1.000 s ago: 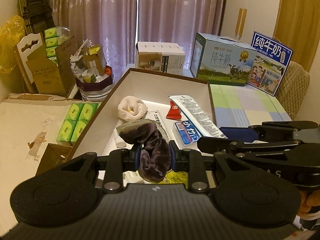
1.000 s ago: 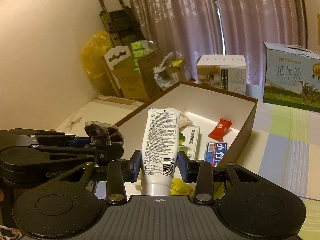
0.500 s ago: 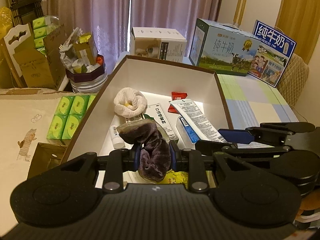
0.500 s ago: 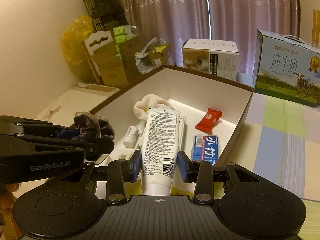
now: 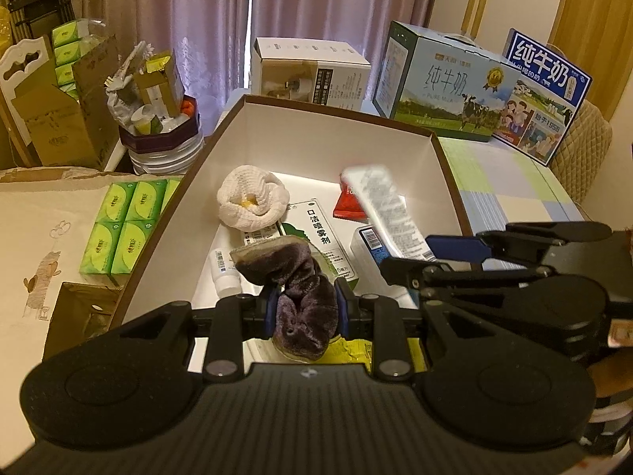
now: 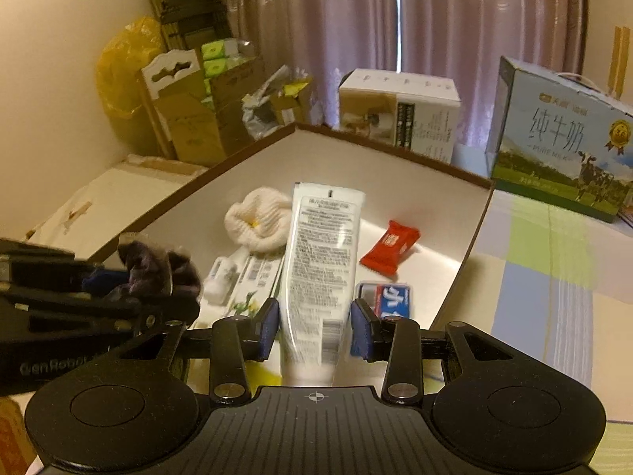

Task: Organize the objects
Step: 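Lower both items into the box and open both grippers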

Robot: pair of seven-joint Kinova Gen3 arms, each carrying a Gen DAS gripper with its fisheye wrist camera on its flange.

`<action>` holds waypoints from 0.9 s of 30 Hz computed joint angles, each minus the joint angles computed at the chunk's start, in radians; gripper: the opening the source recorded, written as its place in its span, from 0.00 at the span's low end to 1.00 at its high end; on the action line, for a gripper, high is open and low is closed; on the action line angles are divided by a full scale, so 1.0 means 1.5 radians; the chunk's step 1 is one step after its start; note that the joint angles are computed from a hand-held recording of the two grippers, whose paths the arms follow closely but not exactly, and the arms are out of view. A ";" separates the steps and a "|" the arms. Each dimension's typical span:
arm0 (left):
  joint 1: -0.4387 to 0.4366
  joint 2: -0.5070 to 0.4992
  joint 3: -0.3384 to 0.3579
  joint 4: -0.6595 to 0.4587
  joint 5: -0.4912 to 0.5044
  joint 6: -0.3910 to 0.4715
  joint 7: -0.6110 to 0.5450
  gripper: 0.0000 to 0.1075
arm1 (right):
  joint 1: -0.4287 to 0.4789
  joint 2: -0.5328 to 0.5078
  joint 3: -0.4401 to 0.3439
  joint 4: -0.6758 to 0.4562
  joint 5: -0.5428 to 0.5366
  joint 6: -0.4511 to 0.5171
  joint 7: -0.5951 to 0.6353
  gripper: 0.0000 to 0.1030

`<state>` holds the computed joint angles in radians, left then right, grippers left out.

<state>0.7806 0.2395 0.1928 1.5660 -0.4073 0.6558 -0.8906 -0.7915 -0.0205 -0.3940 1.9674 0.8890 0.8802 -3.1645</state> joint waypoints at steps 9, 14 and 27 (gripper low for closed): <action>-0.010 0.012 0.001 -0.009 0.026 -0.007 -0.032 0.23 | 0.011 -0.005 0.004 -0.003 -0.016 -0.001 0.013 0.36; -0.009 0.019 -0.002 -0.016 0.032 -0.007 -0.042 0.25 | 0.013 -0.007 0.001 -0.004 -0.019 0.005 0.006 0.36; 0.002 0.031 -0.017 -0.034 0.029 -0.015 -0.052 0.45 | 0.022 -0.023 -0.010 0.003 -0.015 0.012 -0.014 0.36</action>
